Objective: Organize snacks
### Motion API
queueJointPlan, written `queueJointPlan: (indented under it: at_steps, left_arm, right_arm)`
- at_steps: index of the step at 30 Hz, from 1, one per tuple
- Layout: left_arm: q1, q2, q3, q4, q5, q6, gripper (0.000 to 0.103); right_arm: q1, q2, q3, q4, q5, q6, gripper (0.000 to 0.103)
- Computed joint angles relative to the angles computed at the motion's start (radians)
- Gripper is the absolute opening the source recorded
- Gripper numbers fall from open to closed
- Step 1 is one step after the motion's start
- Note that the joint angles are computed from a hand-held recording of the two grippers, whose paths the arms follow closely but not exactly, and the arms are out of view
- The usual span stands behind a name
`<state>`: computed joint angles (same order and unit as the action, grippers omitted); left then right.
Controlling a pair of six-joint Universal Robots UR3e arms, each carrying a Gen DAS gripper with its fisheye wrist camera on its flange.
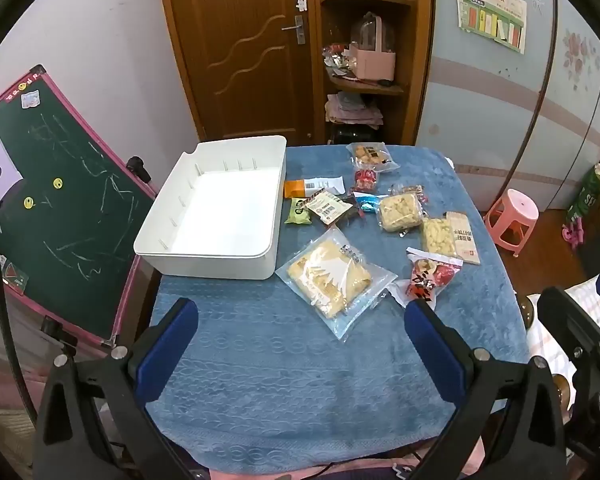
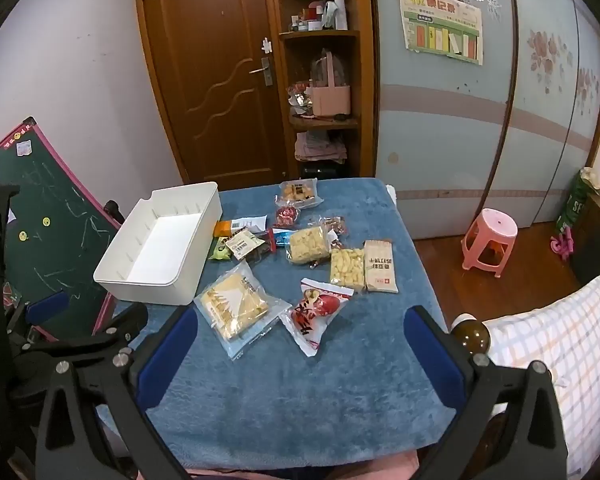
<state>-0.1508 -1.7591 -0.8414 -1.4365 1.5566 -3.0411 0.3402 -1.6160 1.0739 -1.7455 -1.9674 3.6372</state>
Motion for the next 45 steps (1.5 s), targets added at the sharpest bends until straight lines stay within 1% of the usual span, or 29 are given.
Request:
queueJointPlan:
  at_steps: [13,14,16,21,24,27,31,34,41,45]
  left_arm:
    - [0.001,0.001,-0.004,0.003,-0.005,0.000,0.102]
    - [0.001,0.001,-0.004,0.003,-0.005,0.000,0.102]
    - [0.002,0.001,-0.004,0.004,-0.005,0.000,0.102]
    - [-0.004,0.002,-0.020,0.029,-0.004,-0.012,0.102]
    - [-0.003,0.023,-0.070,0.058,-0.007,-0.017,0.102]
    - [-0.002,0.012,-0.042,0.035,-0.011,-0.015,0.102]
    - [-0.014,0.013,-0.054,0.034,-0.002,-0.026,0.102]
    - [-0.004,0.007,-0.031,0.013,-0.015,-0.023,0.102]
    - [-0.004,0.013,-0.039,0.009,-0.017,-0.021,0.102]
    - [-0.011,0.017,-0.054,0.030,-0.008,-0.030,0.102]
  right_arm:
    - [0.010,0.008,-0.023,0.026,-0.013,0.019,0.103]
    - [-0.004,0.000,0.001,0.004,0.008,0.000,0.103]
    - [-0.005,-0.001,0.001,0.006,0.009,0.000,0.103]
    - [-0.011,0.001,-0.011,0.012,0.013,-0.002,0.103]
    - [0.006,0.006,-0.016,0.016,-0.006,0.012,0.103]
    - [0.006,0.000,-0.004,0.006,-0.005,0.010,0.103]
    - [0.009,0.001,-0.004,0.008,-0.003,0.016,0.103]
    - [-0.007,-0.003,-0.017,0.022,0.008,0.009,0.103]
    - [-0.013,-0.003,-0.022,0.026,0.021,0.005,0.103]
    - [-0.013,-0.004,-0.020,0.025,0.021,0.005,0.103]
